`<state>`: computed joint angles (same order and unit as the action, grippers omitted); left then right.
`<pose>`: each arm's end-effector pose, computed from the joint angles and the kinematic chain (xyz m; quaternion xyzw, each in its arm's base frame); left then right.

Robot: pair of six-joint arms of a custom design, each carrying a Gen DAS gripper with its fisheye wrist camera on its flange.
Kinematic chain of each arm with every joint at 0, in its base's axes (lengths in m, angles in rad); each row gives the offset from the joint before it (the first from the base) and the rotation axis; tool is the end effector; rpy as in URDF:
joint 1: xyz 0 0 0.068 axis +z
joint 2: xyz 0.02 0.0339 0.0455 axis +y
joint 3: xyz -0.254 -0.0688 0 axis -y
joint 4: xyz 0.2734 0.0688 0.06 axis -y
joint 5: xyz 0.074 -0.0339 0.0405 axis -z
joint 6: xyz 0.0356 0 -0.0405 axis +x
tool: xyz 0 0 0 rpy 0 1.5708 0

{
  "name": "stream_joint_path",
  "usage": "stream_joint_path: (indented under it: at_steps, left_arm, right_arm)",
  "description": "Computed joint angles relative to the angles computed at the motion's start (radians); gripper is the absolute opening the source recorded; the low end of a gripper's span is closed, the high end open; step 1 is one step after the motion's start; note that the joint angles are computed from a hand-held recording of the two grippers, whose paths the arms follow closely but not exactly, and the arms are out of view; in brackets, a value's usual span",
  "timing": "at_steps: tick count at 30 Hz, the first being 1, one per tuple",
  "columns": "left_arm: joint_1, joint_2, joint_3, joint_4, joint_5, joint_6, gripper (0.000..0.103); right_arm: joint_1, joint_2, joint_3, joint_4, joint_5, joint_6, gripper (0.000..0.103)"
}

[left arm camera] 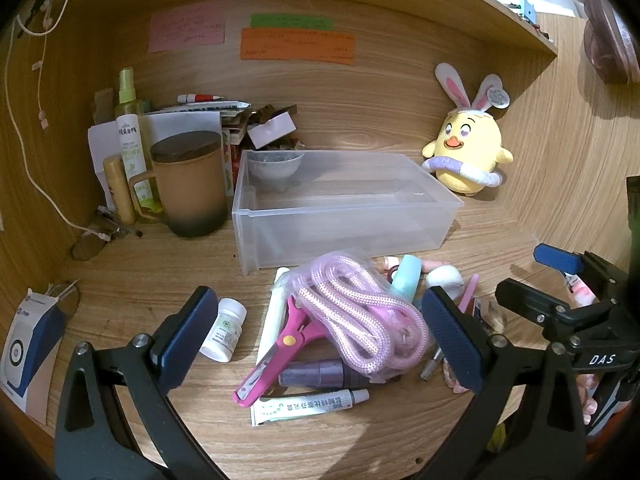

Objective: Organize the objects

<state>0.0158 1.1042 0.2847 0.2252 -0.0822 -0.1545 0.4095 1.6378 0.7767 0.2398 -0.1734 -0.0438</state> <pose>0.2268 0.0065 0.1202 -0.0943 0.8776 0.0037 0.4701 0.3180 0.1447 0.1351 -0.2377 0.8545 0.1585 0.4338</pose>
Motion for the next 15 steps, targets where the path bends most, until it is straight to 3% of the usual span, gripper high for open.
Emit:
stream_joint_path:
  at_steps: [15]
  left_arm:
    - [0.0, 0.007, 0.002, 0.003, 0.004, -0.004, 0.103]
  right_arm:
    - [-0.006, 0.004, -0.003, -0.001, -0.02, 0.005, 0.103]
